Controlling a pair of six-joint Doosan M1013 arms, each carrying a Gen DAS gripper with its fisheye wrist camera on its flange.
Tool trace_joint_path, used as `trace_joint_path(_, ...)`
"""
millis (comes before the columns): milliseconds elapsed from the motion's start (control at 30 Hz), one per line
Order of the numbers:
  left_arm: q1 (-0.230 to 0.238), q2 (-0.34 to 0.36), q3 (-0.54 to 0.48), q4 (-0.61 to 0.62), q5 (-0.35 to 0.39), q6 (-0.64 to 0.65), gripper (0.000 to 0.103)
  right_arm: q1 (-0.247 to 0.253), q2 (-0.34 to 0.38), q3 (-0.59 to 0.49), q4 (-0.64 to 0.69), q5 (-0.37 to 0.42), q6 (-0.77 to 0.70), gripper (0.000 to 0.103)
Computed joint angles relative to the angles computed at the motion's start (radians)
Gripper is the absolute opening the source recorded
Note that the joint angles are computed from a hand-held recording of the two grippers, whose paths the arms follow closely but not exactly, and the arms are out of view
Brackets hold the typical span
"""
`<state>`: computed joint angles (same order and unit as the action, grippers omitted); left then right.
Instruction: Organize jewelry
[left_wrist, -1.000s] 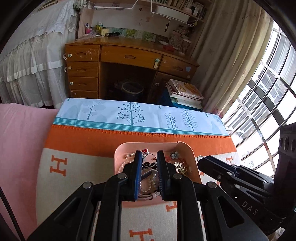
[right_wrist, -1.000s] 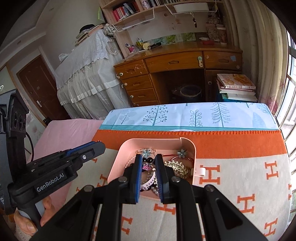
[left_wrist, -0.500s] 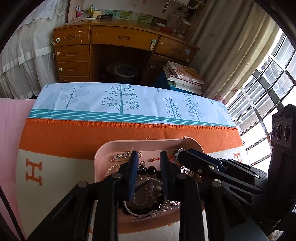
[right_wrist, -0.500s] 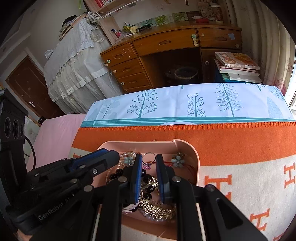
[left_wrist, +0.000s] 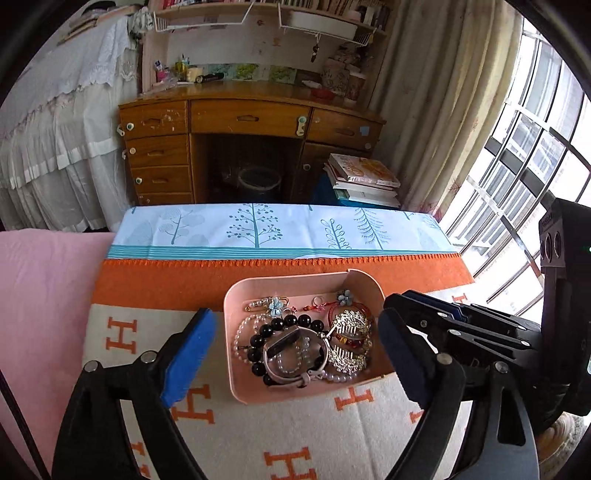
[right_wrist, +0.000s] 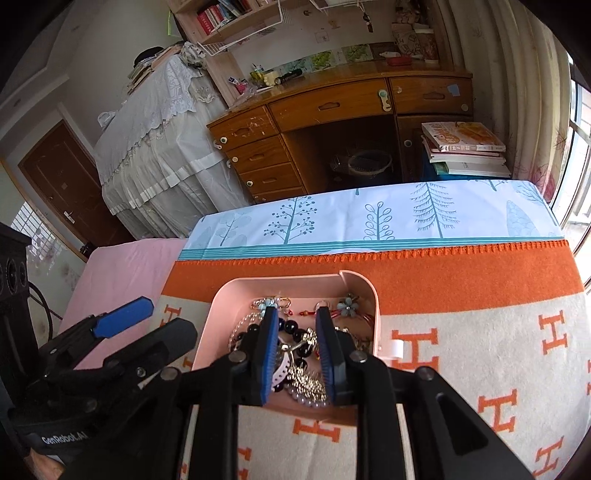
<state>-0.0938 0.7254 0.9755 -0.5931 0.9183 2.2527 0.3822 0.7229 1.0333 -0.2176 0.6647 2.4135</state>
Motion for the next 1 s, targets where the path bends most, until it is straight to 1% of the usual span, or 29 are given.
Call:
trace_joint_path(67,0.008,-0.048,0.065,-0.03,-0.044,0.05,0.102,0.014,-0.029,0.037,-0.03,-0.011,0.018,0.023)
trace_joint_path(100,0.013,-0.072,0.099,-0.055,-0.064,0.079,0.102,0.021,-0.043,0.053,-0.04,-0.016,0.022,0.029)
trace_joint_path(167,0.025,-0.117,0.161,-0.112,-0.083,0.146,0.102,0.038,-0.076,0.098,-0.079,-0.037,0.052,0.036)
trace_joint_path(267,0.034,-0.172,0.237,-0.12,-0.103,0.178,0.102,0.067,-0.123,0.162,-0.166,-0.056,0.112,0.039)
trace_joint_path(367,0.03,-0.226,0.314,-0.054,-0.154,0.142,0.102,0.101,-0.161,0.21,-0.256,-0.03,0.182,0.041)
trace_joint_path(467,0.031,-0.278,0.401,-0.032,-0.221,0.16,0.102,0.125,-0.198,0.261,-0.298,-0.025,0.229,0.045)
trace_joint_path(533,0.025,-0.313,0.457,0.03,-0.285,0.116,0.102,0.141,-0.222,0.295,-0.346,-0.022,0.28,0.048)
trace_joint_path(600,0.023,-0.342,0.501,0.08,-0.326,0.066,0.102,0.156,-0.243,0.328,-0.376,-0.021,0.325,0.05)
trace_joint_path(700,0.034,-0.381,0.559,0.032,-0.341,0.102,0.102,0.176,-0.269,0.37,-0.387,-0.029,0.357,0.05)
trace_joint_path(833,0.039,-0.433,0.631,-0.03,-0.38,0.123,0.102,0.205,-0.291,0.414,-0.439,-0.035,0.416,0.05)
trace_joint_path(900,0.041,-0.456,0.664,-0.08,-0.4,0.164,0.102,0.223,-0.301,0.436,-0.48,-0.034,0.464,0.05)
trace_joint_path(1000,0.033,-0.482,0.698,-0.086,-0.45,0.175,0.102,0.248,-0.314,0.464,-0.585,-0.024,0.568,0.053)
